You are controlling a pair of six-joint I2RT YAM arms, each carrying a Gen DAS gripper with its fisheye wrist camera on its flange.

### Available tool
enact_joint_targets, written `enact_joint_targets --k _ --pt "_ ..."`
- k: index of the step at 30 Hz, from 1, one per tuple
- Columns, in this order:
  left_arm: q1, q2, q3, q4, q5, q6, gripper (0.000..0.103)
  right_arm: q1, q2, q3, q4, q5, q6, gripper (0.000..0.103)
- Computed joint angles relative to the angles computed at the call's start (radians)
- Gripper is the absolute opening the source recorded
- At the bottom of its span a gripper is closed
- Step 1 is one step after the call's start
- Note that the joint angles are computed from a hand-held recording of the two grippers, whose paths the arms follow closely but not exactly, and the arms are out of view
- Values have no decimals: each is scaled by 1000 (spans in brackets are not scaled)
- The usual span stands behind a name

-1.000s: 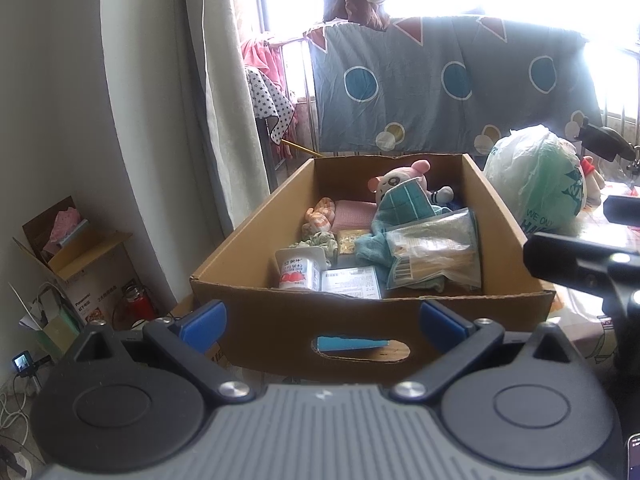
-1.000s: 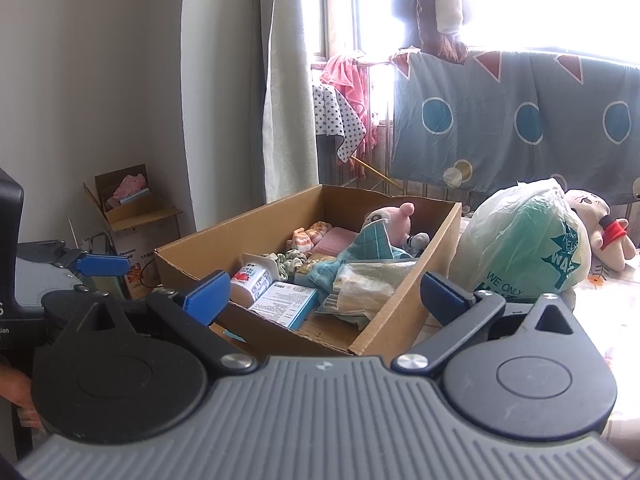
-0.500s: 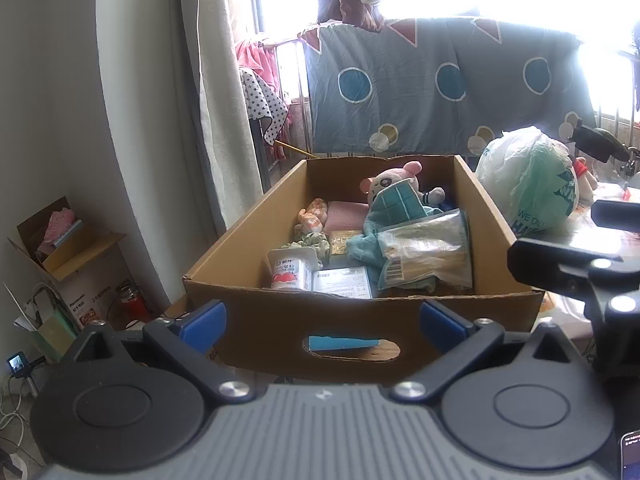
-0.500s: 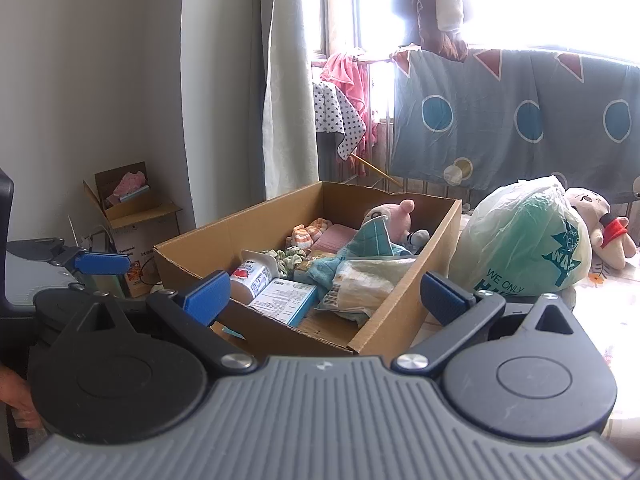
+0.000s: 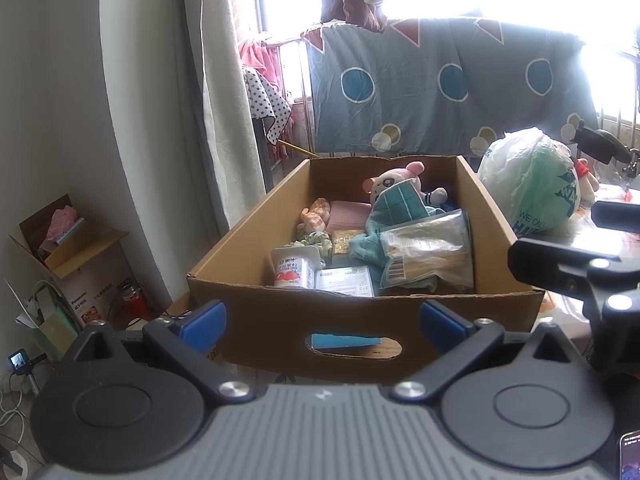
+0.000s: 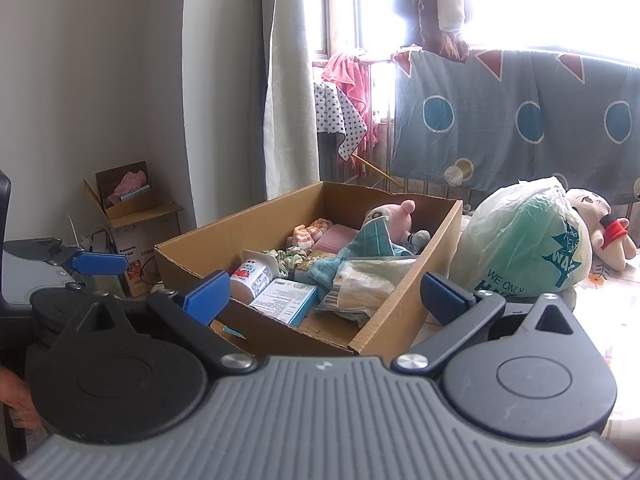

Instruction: Organize soft objects

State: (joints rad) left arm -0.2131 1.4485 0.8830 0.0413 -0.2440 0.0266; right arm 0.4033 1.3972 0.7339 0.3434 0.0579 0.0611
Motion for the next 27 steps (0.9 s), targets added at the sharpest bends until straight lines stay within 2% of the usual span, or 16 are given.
enact_joint_targets --k 27 --pt "14 -26 -16 -7 4 -10 103 5 9 14 -19 4 -10 102"
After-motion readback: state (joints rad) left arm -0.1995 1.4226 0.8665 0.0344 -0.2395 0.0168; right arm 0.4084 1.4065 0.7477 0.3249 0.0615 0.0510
